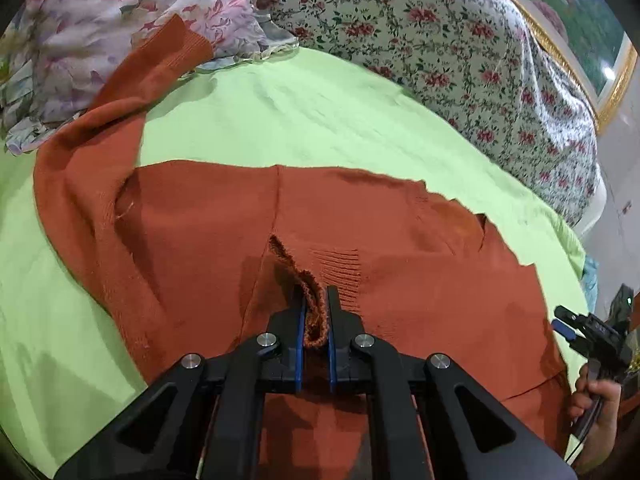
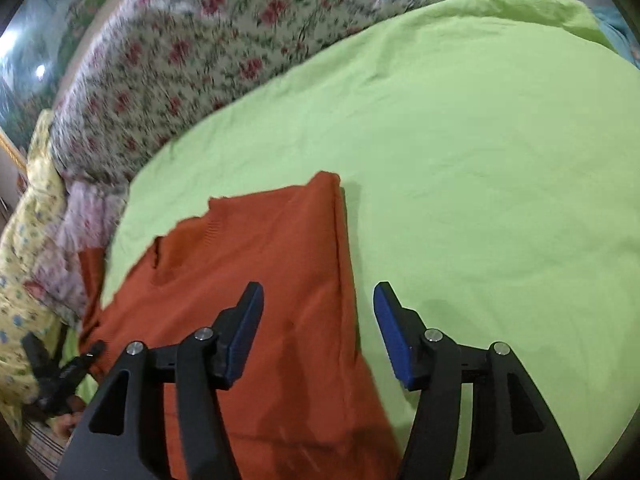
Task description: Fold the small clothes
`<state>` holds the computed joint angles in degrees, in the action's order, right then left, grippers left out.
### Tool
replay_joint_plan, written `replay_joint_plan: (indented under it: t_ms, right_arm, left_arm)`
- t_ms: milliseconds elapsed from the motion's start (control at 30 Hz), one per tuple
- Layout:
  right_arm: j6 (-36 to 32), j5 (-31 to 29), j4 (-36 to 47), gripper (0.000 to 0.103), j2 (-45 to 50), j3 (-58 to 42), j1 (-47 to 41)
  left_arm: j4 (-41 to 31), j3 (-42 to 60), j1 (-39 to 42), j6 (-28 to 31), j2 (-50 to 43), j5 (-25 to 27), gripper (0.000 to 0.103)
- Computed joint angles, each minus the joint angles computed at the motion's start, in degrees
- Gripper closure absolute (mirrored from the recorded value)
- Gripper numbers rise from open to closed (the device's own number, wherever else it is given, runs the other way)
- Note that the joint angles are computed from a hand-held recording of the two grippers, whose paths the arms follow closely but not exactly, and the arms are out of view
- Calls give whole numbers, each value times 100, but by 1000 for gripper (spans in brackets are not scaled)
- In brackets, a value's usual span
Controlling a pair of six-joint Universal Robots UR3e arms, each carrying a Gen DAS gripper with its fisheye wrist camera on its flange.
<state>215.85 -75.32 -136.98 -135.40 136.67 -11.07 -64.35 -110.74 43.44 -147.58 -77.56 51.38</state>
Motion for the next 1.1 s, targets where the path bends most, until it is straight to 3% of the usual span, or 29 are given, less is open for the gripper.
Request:
replay_joint_plan:
  t_ms: [167, 300, 333, 367, 400, 433, 500, 567, 667, 700, 833, 967, 1100]
  right_arm:
    - [-281, -127, -520, 44, 1403, -265, 354]
    - [-197, -333, -759, 42, 1534, -256, 554]
    - [-230, -283, -819, 58, 1479, -182, 513]
    - [-273, -240, -895, 82, 1491, -147, 511]
    - [-363, -83, -831, 91, 1472, -140, 425]
    - [-384, 12, -755, 92, 1403, -134, 361]
    - [-332, -536, -749, 92, 1347, -298, 637]
    - [-184, -931, -727, 92, 1363, -394, 813]
    - [-165, -723, -623, 90, 1582, -336, 655]
    - [-136, -707, -620, 86, 1620, -329, 669]
    - [252, -879, -347, 55, 997, -331, 867]
    - [722, -993, -773, 55, 406, -130, 1410]
    - [1189, -1187, -1494, 55, 972, -169, 2392]
  left_arm:
    - [131, -20, -32, -82, -118, 164, 97]
    - [369, -94, -224, -191, -208, 472, 97]
    - [407, -86, -299, -218, -205, 536, 97]
    - [400, -65, -351, -223, -171, 540, 97]
    - [394, -49, -379, -207, -130, 505, 97]
    - [365, -23, -410, -181, -88, 460, 97]
    - [376, 10, -524, -181, -122, 480, 96]
    - [612, -13, -788, -303, -322, 828, 96]
    - [633, -137, -771, -139, -238, 920, 93]
    - [420, -112, -642, 9, -92, 840, 86]
    - [-236, 84, -96, 490, 278, 567, 84]
    - [-1, 486, 146, 334, 72, 717, 56]
    - [405, 1239, 39, -51, -804, 988, 50]
